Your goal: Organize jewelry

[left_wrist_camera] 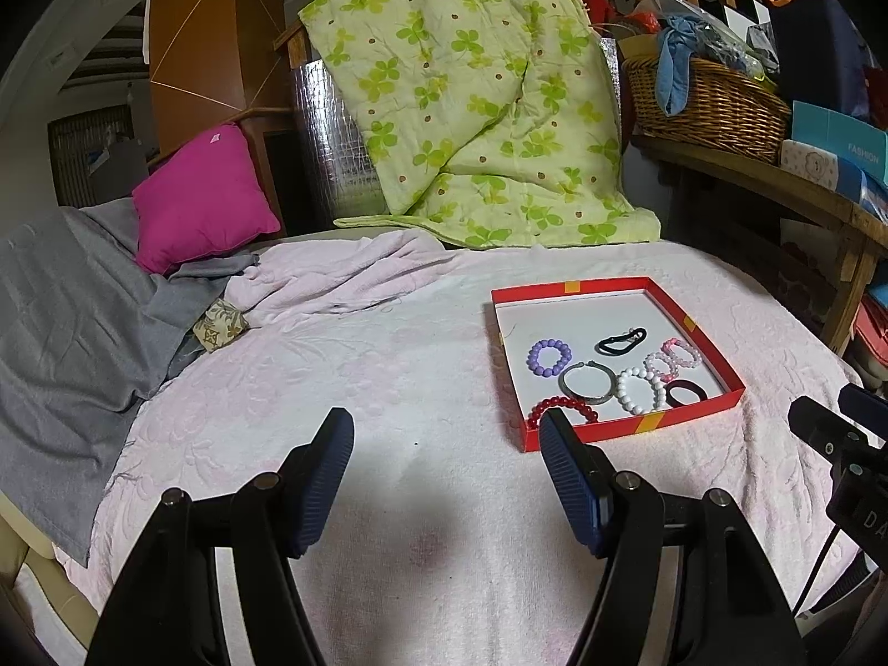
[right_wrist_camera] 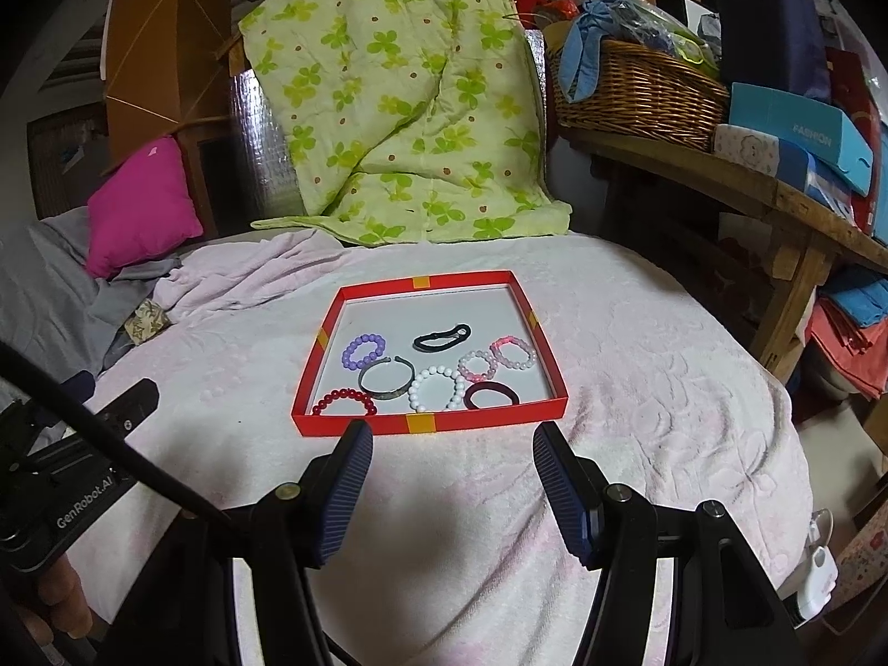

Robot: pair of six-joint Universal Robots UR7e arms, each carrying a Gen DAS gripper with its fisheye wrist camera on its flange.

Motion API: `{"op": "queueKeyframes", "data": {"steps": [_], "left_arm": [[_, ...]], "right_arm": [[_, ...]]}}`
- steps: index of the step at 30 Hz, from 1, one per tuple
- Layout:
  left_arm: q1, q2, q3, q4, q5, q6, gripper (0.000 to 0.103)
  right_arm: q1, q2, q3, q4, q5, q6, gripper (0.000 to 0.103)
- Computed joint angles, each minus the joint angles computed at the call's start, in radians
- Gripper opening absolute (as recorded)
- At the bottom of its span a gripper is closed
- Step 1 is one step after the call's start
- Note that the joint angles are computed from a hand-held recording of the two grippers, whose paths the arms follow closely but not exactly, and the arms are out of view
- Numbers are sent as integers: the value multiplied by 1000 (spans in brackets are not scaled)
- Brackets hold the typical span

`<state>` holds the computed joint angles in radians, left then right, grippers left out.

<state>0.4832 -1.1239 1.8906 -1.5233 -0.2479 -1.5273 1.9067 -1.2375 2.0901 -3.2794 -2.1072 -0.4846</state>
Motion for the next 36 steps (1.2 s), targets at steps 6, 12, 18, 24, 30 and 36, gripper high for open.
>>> {"op": "queueKeyframes", "data": {"steps": [6, 12, 18, 24, 30, 36], "left_arm": [[-2, 3, -3, 15, 1, -18, 70], [-1, 5, -9, 39, 2, -36, 70], [-1, 6, -7, 30, 0, -29, 70], [-1, 7, -3, 23, 0, -22, 70], [0, 8, -2, 10, -1, -7, 70], [2, 9, -3, 5, -1, -2, 70]], "right_arm": [[2, 3, -1, -1, -3, 1, 64], [5, 5, -3, 7, -2, 8, 64], [4, 4, -6, 18, 2, 14, 64], [-3, 5, -14, 28, 8, 17, 64], [-10, 7, -21, 38, 13, 23, 64], [-11, 11, -28, 42, 15, 19, 64]]}}
